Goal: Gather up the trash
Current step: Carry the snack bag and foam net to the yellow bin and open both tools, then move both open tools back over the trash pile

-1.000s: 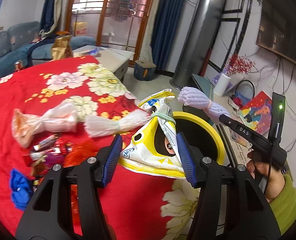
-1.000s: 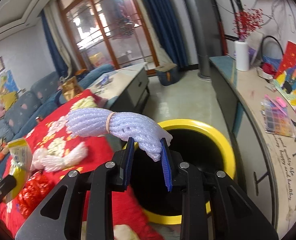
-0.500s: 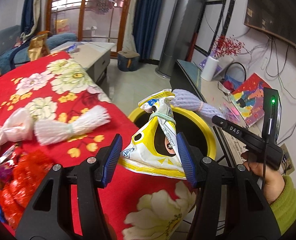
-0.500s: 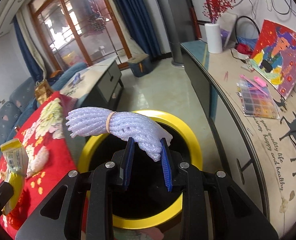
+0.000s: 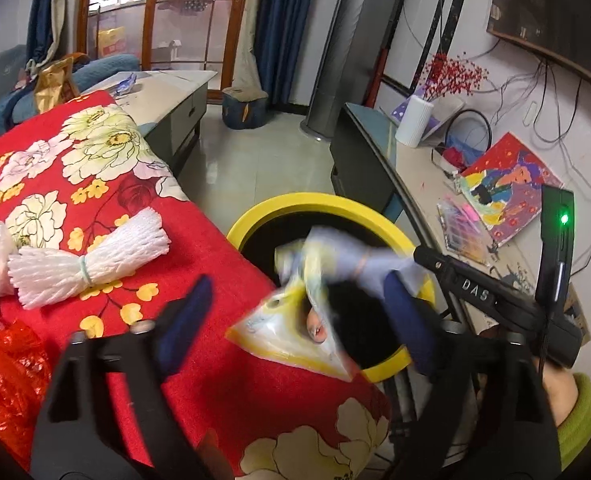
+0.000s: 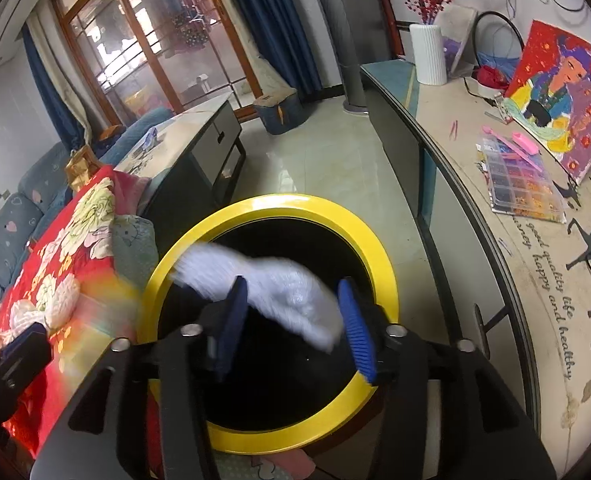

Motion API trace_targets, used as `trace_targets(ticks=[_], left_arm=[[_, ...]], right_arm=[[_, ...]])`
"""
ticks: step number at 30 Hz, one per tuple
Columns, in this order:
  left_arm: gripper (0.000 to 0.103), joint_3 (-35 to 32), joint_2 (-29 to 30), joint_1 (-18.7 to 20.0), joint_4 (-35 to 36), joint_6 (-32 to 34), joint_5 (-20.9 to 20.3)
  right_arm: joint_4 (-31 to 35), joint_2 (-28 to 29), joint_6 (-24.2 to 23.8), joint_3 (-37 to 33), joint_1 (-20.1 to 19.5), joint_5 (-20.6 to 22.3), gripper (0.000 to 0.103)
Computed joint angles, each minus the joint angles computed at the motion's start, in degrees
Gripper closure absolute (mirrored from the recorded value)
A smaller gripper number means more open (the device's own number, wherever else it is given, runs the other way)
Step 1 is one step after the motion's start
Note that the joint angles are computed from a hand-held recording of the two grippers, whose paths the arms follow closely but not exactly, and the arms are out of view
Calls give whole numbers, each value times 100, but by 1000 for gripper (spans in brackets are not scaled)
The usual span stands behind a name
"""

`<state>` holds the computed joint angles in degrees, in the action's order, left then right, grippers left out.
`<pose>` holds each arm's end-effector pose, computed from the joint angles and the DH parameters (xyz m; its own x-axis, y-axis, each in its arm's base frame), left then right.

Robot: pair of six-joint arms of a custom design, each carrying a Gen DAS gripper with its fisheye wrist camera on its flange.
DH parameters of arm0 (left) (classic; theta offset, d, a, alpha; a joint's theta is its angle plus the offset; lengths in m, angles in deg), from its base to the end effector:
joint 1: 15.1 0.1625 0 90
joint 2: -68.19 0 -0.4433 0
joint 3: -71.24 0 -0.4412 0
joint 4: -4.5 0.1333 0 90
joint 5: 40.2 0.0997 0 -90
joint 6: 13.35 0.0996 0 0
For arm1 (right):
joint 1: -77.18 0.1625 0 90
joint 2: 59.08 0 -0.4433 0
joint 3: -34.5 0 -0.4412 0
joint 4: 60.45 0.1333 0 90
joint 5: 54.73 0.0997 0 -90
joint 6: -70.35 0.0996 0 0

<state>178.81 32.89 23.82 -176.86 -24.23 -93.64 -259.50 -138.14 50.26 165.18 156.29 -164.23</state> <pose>-0.3587 -0.5372 -0.0446 -0.7832 0.3815 -0.4911 0.5982 0.6779 -0.4274 0.0055 -0.5009 0.2854 -0.8544 0.2451 0.4582 -0.2042 0.6525 -0.7297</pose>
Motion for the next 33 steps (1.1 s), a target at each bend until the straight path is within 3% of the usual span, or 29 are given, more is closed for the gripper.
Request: trace_targets(ticks=[5, 8, 33], left_arm=[[12, 165, -91, -58, -283, 0, 49], [11, 304, -187, -99, -471, -68, 95], [11, 1376, -1152, -295, -1327, -536, 1106]], right_arm=[[-144, 22, -99, 35, 90, -22, 45], [-218, 13, -167, 70, 176, 21, 40], [-140, 88, -474, 296, 1128, 300, 40]])
